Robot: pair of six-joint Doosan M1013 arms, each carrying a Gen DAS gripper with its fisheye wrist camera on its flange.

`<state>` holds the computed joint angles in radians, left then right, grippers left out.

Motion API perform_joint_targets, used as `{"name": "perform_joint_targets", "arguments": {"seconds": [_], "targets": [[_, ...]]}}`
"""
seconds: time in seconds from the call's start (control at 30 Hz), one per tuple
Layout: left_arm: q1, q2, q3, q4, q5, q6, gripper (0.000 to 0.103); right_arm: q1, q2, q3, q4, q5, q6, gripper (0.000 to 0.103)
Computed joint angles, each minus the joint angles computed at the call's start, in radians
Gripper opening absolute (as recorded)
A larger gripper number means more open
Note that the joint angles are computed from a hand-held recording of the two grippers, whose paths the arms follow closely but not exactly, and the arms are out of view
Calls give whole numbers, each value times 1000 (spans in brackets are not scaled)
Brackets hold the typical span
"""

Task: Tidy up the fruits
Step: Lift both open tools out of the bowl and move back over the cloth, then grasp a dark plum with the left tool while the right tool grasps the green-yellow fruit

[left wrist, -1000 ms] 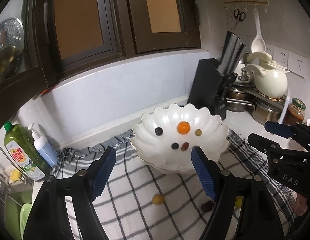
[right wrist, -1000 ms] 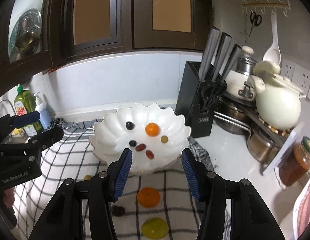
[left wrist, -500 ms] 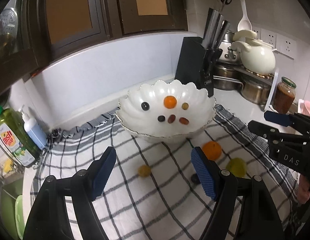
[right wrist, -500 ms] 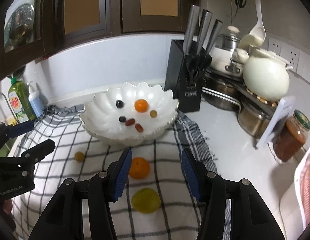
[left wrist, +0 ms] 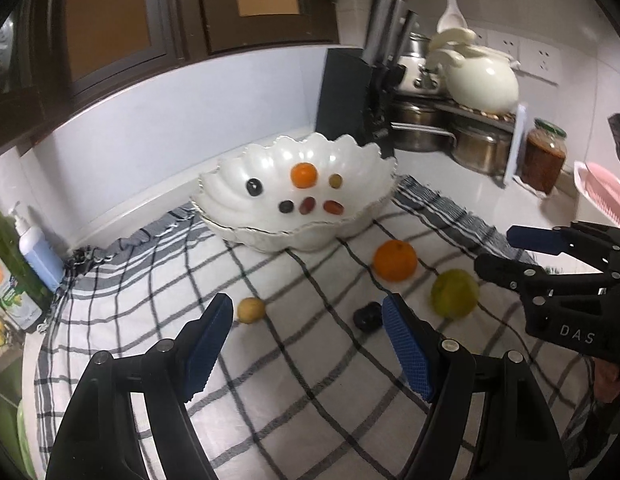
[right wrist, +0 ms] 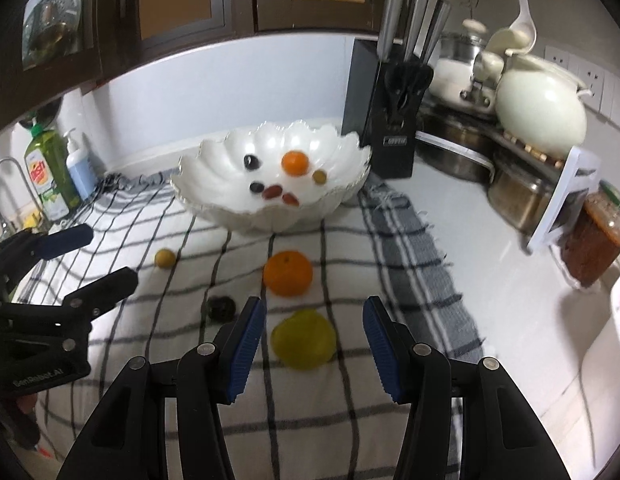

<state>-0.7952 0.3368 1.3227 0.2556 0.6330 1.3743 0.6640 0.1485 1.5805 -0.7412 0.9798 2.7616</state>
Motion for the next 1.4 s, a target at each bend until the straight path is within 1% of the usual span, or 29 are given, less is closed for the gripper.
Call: {"name": "perform_joint_targets", "arguments": {"seconds": [0.07, 0.27, 0.33, 0.4, 0.53, 0.6, 0.83, 0.9, 0.97, 1.1, 1.23, 1.37, 1.4], "targets": [[0, 3, 6, -19, -15, 32, 74, -6, 0, 7, 28, -14, -15, 53], [1, 28, 1, -99, -22, 131, 65, -23, 7, 19, 80, -41, -61, 53], [3, 37, -7, -135, -10, 164, 61, -28, 9, 19, 93, -48, -74, 53], [6, 48, -16, -176, 2, 202, 61, -34, 11, 20, 113, -63, -92, 53], [9, 68, -32, -211, 30, 239, 52, -41, 20, 17, 141, -70, -124, 53], [11, 77, -39, -234, 39, 259, 52, -45, 23, 17, 157, -78, -140, 53], [10, 106, -69, -263, 65, 293, 47, -59, 31, 16, 184, -89, -169, 53], [9, 118, -82, -265, 80, 298, 46, -63, 31, 17, 194, -93, -174, 52], [8, 126, -91, -270, 92, 301, 43, -67, 33, 18, 201, -96, -180, 52], [7, 138, -110, -277, 115, 303, 41, -76, 35, 19, 223, -104, -191, 52], [5, 143, -117, -270, 110, 294, 36, -85, 33, 22, 255, -119, -200, 51], [8, 155, -134, -281, 133, 287, 29, -86, 38, 15, 257, -109, -214, 51], [8, 157, -136, -281, 136, 287, 29, -84, 40, 13, 252, -104, -215, 51]]}}
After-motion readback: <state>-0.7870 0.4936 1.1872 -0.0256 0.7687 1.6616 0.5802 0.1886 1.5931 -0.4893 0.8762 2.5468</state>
